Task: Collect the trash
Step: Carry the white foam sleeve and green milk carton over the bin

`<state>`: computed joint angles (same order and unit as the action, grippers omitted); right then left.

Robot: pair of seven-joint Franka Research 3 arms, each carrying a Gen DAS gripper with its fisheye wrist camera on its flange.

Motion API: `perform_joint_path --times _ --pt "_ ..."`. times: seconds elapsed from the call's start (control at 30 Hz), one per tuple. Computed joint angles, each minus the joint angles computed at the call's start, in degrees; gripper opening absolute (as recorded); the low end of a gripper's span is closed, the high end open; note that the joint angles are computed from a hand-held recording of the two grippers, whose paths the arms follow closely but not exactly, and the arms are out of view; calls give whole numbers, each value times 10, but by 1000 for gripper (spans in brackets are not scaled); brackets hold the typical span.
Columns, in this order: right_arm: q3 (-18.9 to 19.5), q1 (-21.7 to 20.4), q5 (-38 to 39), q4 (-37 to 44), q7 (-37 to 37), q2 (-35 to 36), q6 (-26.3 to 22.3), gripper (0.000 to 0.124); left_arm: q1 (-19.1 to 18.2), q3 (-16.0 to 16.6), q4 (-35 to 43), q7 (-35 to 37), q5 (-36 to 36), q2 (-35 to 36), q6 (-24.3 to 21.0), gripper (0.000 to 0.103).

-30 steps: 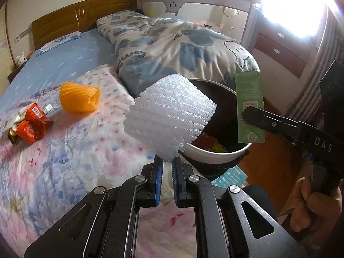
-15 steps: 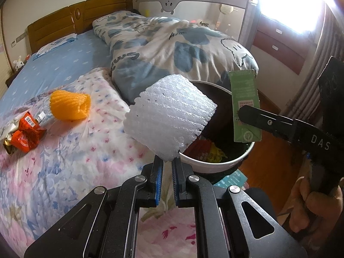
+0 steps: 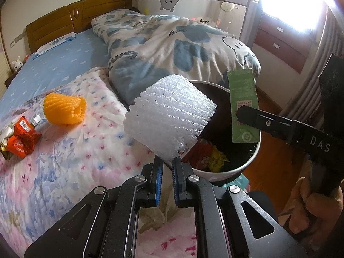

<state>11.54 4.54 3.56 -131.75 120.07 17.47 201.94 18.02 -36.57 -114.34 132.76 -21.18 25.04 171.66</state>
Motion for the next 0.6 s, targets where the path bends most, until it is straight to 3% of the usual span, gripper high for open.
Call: perform_joint_path --times 0.6 --pt "4 -10 5 17 -18 11 -16 46 -27 23 23 -29 28 12 -7 7"
